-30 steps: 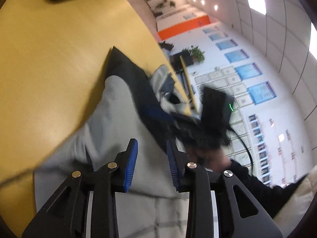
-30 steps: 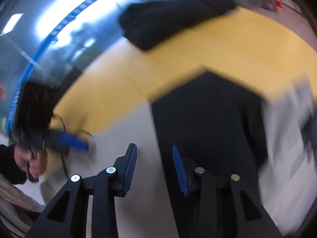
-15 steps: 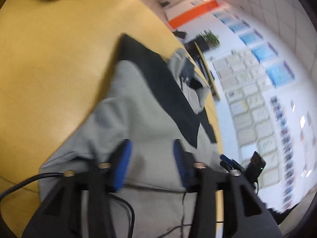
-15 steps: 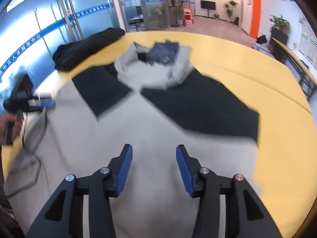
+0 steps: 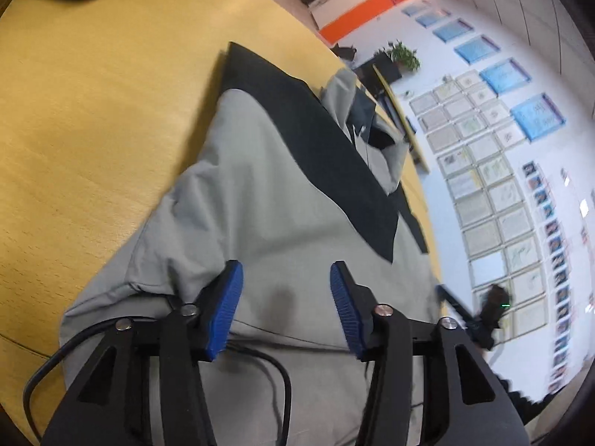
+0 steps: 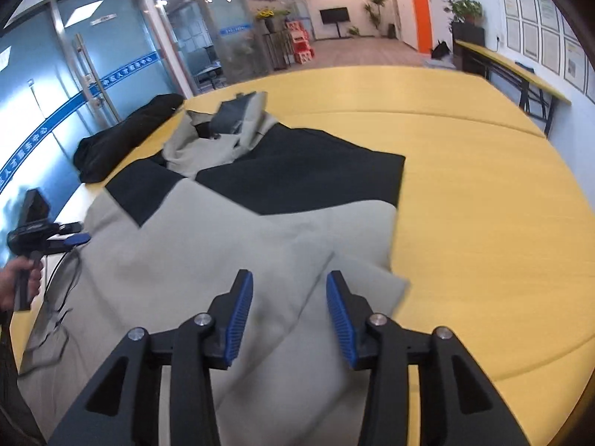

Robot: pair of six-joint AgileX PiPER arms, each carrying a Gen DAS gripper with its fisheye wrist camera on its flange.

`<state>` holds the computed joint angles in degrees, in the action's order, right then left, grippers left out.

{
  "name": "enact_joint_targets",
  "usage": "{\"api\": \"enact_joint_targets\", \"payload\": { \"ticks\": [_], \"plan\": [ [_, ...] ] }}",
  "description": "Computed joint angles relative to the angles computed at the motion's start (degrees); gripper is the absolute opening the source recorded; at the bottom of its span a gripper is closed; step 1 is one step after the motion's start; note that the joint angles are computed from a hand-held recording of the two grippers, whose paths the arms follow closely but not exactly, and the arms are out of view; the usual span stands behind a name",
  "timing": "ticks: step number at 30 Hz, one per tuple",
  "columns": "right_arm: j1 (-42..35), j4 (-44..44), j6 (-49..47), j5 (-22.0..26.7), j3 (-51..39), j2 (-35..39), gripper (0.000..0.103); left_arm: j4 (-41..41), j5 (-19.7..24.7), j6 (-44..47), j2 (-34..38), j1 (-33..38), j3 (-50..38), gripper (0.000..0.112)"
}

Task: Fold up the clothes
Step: 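Move both open tools back and over to the jacket hem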

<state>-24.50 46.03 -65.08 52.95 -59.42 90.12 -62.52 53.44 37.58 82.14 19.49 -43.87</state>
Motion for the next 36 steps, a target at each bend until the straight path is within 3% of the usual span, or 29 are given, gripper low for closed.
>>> {"api": "enact_joint_targets", "payload": {
  "ticks": [1, 3, 5, 7, 8, 10, 11, 15, 18, 20, 25, 29, 30, 32, 35, 36],
  "plan": [
    [1.4, -1.1, 2.6, -1.2, -1.5, 2.0, 0.043, -0.1, 0.0, 0.2, 0.0, 0.8, 1.1, 0.015],
    [2.3, -1.5, 5.9, -3.0, -3.8, 5.0, 0.036, 0.0, 2.5, 1.3, 0.4, 4.3, 2.2, 0.007],
    [1.3, -1.6, 7.1, -5.8, -3.9, 3.1, 0.036, 1.1, 4.9, 1.0, 0.2, 7.1, 2.5, 0.007],
    [-2.2, 1.8, 4.5, -4.1, -4.0, 1.2, 0.040, 1.4, 2.7, -0.8, 0.4, 3.5, 0.7, 0.015],
    [-4.0, 3.1, 3.7, -3.0, -4.2, 0.4, 0.052, 1.4, 2.7, -1.0, -0.3, 3.2, 0.7, 0.019],
    [-7.2, 1.9, 5.2, 2.4, -5.1, 0.9, 0.064, 1.6, 3.2, -0.9, -2.2, 3.3, 1.3, 0.037],
    [-8.5, 1.1, 6.1, 4.7, -5.7, 1.4, 0.064, 1.9, 3.2, -1.1, -3.0, 3.1, 1.5, 0.040],
    [-7.4, -3.0, 9.6, 6.3, -6.3, 5.3, 0.063, 5.6, 1.8, -3.1, -6.1, 0.2, 1.0, 0.054],
    [-6.2, 3.6, 6.0, 6.2, -5.1, 6.3, 0.040, 5.7, 2.1, -1.9, -5.5, 0.5, 0.6, 0.056],
    [-4.5, 5.9, 4.8, 4.0, -4.9, 5.9, 0.013, 4.3, 2.9, -0.4, -5.0, 1.7, 0.8, 0.056],
    [-2.4, 9.9, 1.9, 1.7, -6.6, 5.0, 0.008, 2.0, 0.1, 0.1, -3.9, -1.1, 1.0, 0.057],
    [-0.4, -1.6, 14.1, 1.1, -11.3, 11.7, 0.014, 0.8, 0.0, 1.4, -2.7, -0.9, 1.6, 0.055],
    [-0.4, -2.9, 14.8, -0.1, -10.5, 10.7, 0.018, 1.3, -0.2, 0.9, -2.4, -1.4, 1.1, 0.053],
    [-0.3, -5.7, 16.4, -3.2, -8.5, 8.3, 0.042, 2.9, -0.1, -0.6, -2.2, -2.0, 0.1, 0.052],
    [-3.1, -4.0, 14.2, -4.0, -5.6, 3.1, 0.045, 6.5, 1.6, -3.7, -4.4, -3.2, -1.7, 0.058],
    [-4.4, -0.6, 9.7, -1.6, -4.1, 0.2, 0.045, 6.4, 2.3, -3.5, -5.1, -3.7, -2.2, 0.059]
  ]
}}
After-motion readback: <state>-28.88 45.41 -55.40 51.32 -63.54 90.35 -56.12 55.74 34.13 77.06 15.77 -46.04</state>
